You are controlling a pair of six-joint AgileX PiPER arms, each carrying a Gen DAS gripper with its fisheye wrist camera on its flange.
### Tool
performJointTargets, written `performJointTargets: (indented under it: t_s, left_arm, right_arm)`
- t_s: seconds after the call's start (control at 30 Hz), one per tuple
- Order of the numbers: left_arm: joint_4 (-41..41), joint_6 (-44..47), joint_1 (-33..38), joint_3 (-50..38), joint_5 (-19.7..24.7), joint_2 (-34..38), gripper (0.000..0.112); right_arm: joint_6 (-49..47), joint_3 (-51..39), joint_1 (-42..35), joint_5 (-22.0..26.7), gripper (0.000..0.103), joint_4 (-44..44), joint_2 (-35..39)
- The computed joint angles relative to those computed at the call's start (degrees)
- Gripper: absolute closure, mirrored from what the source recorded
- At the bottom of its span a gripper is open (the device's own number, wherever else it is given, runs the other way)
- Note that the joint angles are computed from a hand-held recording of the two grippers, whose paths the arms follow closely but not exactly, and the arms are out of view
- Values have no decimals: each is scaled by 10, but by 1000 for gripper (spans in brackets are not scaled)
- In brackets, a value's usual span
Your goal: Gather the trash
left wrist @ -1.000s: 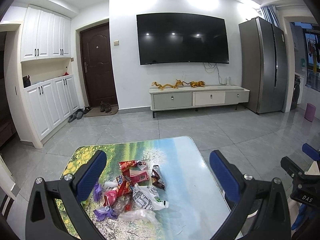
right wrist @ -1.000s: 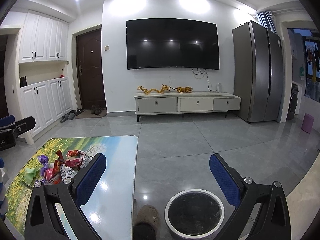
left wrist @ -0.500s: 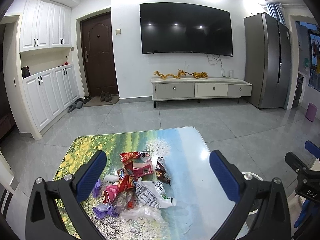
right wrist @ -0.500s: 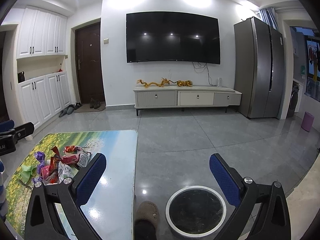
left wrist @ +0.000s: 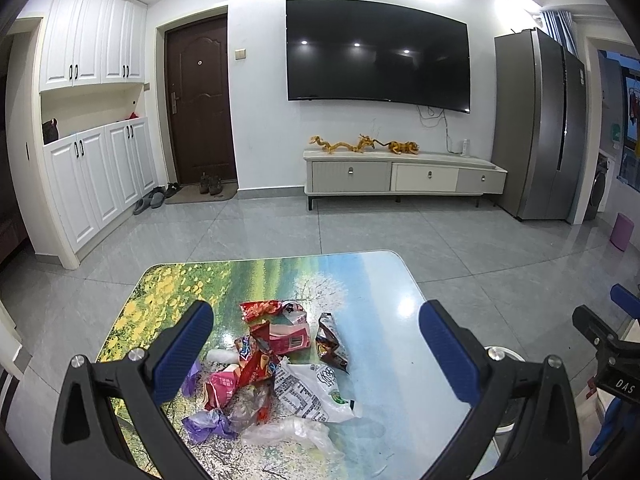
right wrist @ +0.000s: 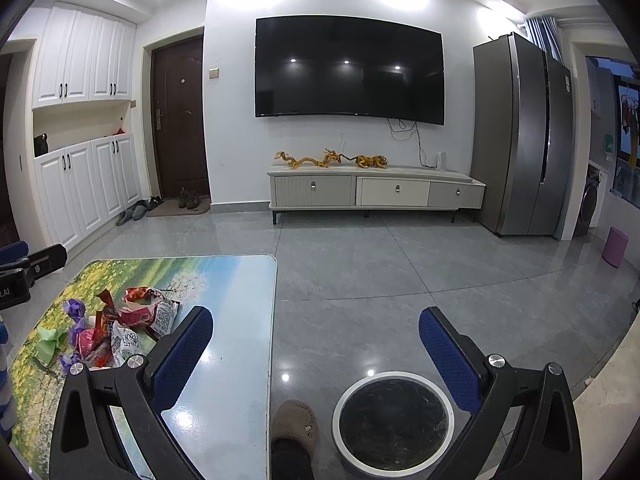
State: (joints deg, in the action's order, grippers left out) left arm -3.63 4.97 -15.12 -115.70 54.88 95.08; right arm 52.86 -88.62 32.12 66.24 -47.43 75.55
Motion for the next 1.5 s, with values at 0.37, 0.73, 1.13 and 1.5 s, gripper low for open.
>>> performJointTargets:
  t_s: [0.37,0.73,1.13,1.5]
  left_arm:
    - [-22,10,22,-23,11,22,9]
    - [-84,103,114,19,-20,23,9]
    - [-208,331,243,97,28,47,20]
    - [-233,399,241,76,99,110,36]
  right_arm:
    - [-23,-21,-14,-7,2,23,18]
    - [-115,-62,-42,-54,11,147,54]
    - [-405,-144,-85,-80,44,529,205]
    - [-493,-269,-58,-13,54,591,329]
